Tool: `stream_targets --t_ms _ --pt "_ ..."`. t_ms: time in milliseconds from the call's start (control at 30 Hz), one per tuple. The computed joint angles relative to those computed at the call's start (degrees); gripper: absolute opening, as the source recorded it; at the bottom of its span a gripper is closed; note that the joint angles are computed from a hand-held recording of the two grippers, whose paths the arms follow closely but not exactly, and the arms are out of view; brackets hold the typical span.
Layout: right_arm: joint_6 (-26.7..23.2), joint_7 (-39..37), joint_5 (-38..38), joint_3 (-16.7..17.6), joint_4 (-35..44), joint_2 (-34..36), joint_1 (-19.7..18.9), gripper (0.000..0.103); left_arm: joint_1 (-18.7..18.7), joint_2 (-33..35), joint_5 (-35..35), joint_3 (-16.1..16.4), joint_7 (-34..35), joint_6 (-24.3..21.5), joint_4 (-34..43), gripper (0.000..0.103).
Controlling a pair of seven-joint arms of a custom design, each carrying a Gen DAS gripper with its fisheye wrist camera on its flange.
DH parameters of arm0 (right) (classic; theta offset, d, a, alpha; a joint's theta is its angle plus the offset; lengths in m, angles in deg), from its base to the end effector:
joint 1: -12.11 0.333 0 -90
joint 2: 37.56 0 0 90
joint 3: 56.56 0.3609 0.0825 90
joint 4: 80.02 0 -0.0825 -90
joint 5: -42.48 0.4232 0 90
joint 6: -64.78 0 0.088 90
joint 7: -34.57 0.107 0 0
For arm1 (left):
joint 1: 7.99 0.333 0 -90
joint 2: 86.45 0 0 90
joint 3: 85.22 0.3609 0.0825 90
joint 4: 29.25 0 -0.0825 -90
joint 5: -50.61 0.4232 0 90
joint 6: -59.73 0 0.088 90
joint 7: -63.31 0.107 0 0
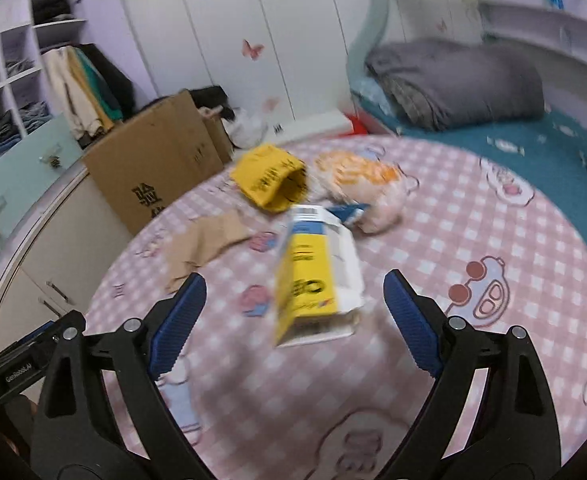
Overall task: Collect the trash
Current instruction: 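Move both grippers back over the table toward the yellow box and beige paper, then grasp the yellow-white box with the right gripper while the left gripper grasps the beige paper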
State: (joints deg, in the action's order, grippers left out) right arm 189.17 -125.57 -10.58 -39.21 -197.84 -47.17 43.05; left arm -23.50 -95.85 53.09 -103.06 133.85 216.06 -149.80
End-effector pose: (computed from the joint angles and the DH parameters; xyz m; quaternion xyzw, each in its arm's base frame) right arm 0.3946 0.4116 0.5821 -0.4097 0.8003 -0.2840 0.3331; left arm 0.4831 -0.3337 0.6088 -0.5516 0.7415 -0.3475 0.1585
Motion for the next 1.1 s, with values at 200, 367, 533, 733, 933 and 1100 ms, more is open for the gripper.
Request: stream_targets --t_ms 200,367,533,733,933,1100 --pt "11.4 -3.2 3.3 -3.1 -3.0 0.0 -2.8 0.077 -1.8 7.6 3.4 -0.5 -2.7 -2.8 7.6 0.084" --pt "17.3 -2.7 2.3 -3.4 -4.0 0.6 -4.6 0.044 -5.0 14.2 6.2 0.9 -4.7 -5.9 14.7 0.084" --pt "19.3 -1.6 1.8 -3.1 -5.0 -0.2 -5.2 0.042 -8.3 19.1 10.2 2.8 -6.7 -9.4 20.7 0.084" --pt "20.9 -2.4 1.7 -3.1 -4.6 0.3 -5.7 0.039 -12.4 22.1 18.1 5.8 -12.1 -12.6 24.4 0.064" --pt "22.6 -1.8 0.4 -2.9 -4.1 1.0 -5.8 0.037 -9.5 20.6 8.8 3.3 -2.1 -9.4 22.1 0.004" --pt "22.8 1.3 -3.6 -2.0 -3.7 1.2 -5.5 0.037 -8.2 15.8 4.4 3.2 0.9 -5.2 15.9 0.004"
